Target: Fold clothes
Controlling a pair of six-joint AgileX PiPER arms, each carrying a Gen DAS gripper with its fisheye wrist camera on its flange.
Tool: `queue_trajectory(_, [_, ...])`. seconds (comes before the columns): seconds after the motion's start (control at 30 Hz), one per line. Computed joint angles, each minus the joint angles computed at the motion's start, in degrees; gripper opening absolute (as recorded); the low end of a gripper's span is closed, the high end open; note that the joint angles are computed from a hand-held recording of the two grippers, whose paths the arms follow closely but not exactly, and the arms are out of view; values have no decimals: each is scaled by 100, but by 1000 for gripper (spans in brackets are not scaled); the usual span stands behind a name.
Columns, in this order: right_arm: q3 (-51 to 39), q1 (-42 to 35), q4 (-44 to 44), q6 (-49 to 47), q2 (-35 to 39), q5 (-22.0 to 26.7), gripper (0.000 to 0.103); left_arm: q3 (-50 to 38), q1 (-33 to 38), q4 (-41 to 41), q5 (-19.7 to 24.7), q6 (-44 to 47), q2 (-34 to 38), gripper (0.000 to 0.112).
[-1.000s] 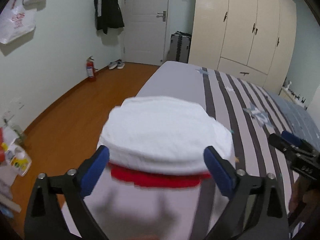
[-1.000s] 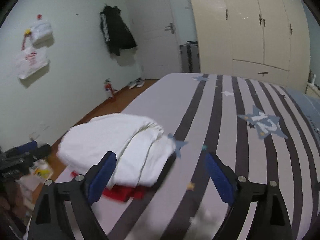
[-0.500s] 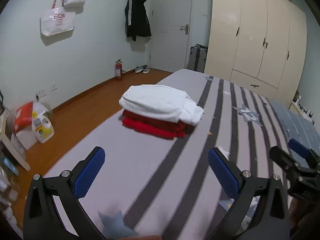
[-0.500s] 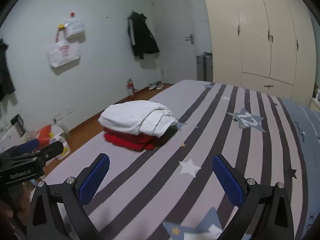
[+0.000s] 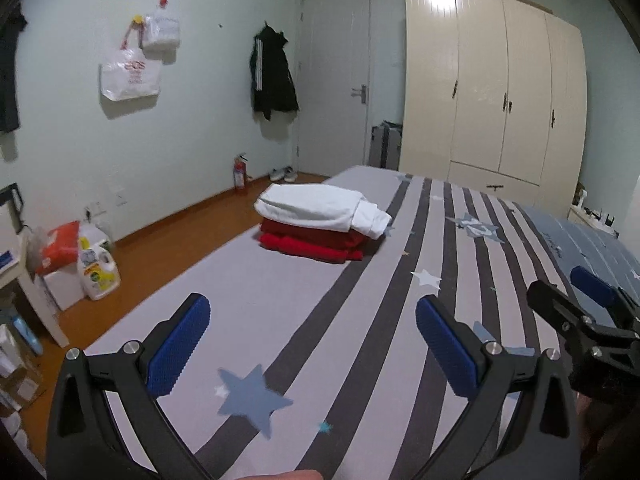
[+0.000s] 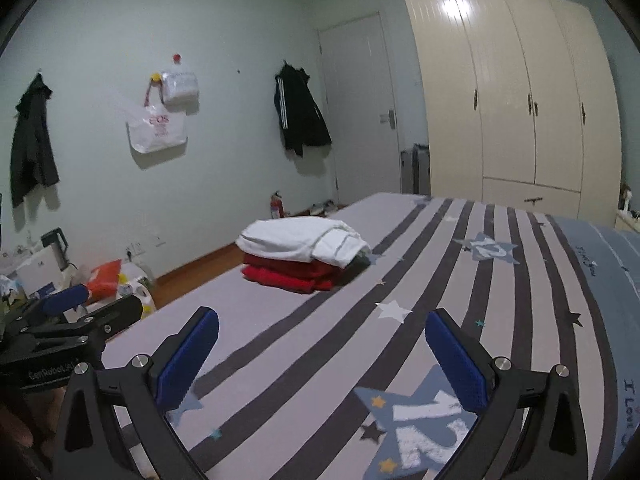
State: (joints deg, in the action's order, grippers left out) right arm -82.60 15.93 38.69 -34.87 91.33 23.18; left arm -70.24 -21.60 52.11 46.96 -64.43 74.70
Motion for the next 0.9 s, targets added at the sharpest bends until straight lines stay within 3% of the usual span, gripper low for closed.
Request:
queue_trajectory(0.1, [357, 98, -730, 827, -659, 78, 102, 46, -480, -200, 603, 27, -542, 102])
queue_trajectory(0.23, [342, 222, -1770, 1902, -1230, 564, 102, -158, -785, -553, 1213, 153, -887, 102])
queue_trajectory(0.3, [290, 298, -2111, 2147, -1377, 740, 102, -139, -802, -480, 1156, 125, -997, 102])
queue_trajectory(0.47, [400, 483, -2326, 2325, -1358, 421, 102, -387, -813, -211, 1291, 467, -651, 102])
queue_trajectory(0.63, [267, 434, -2413, 2515, -1005, 357, 102, -433, -435, -447, 807, 873, -373, 102])
queue_trajectory(0.9, [192, 364, -2294, 2520, -832, 317, 102, -372, -285, -637, 614, 947, -314, 102])
